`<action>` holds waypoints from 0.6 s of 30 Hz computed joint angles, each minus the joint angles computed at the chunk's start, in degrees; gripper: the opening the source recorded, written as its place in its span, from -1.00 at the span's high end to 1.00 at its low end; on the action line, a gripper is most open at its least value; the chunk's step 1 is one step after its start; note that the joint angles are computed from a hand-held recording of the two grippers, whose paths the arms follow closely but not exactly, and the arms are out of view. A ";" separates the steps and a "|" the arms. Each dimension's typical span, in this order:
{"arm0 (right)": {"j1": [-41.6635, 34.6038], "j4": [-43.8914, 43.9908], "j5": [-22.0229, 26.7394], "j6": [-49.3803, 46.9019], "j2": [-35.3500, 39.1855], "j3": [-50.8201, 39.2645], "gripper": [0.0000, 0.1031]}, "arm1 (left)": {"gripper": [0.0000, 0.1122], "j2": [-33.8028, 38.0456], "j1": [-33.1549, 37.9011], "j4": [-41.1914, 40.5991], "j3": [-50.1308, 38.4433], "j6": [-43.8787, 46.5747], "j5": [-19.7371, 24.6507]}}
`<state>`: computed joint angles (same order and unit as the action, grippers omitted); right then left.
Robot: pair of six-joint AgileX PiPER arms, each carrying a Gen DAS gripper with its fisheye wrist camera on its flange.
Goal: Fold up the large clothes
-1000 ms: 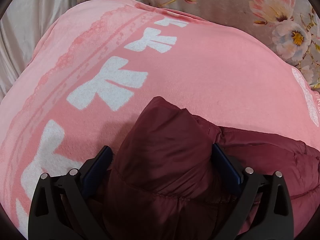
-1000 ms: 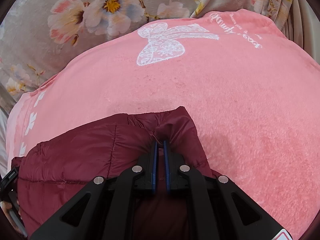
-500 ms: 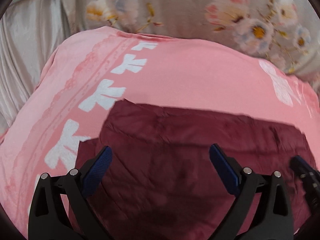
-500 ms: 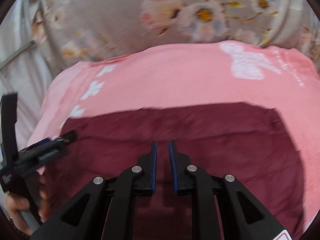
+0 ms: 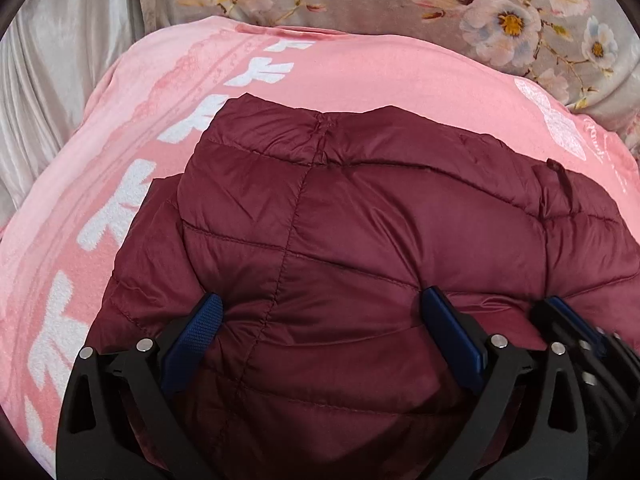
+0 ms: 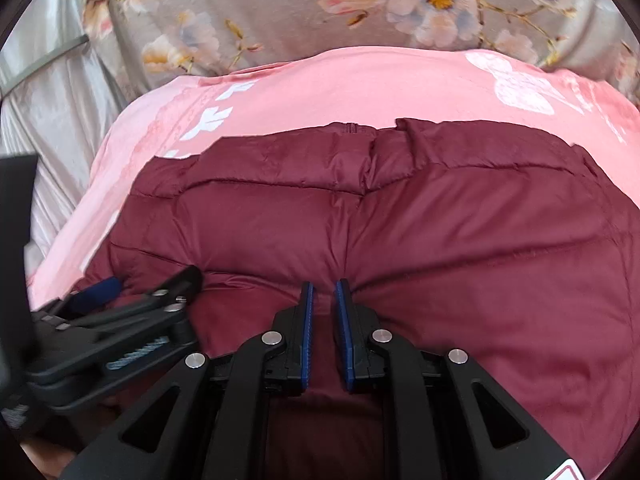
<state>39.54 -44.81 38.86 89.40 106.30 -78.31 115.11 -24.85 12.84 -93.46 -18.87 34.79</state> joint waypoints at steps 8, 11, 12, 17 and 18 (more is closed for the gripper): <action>5.32 -5.71 0.85 9.10 -3.45 6.55 0.72 | -0.75 -1.53 -0.55 4.19 3.59 -3.18 -2.61; 6.22 -6.77 2.38 9.16 -2.04 5.83 0.72 | -0.74 -3.03 0.21 1.34 4.99 -0.98 -2.70; 6.30 -7.09 2.53 9.30 -1.77 5.77 0.72 | -0.74 -4.05 0.96 -1.12 6.07 1.00 -3.25; 6.14 -7.68 2.01 9.85 -1.86 6.27 0.72 | -0.74 -12.45 9.65 -20.45 15.63 16.20 -6.93; 6.20 -7.66 2.13 9.87 -1.78 6.13 0.72 | -0.74 -13.52 12.05 -25.47 16.89 20.12 -7.08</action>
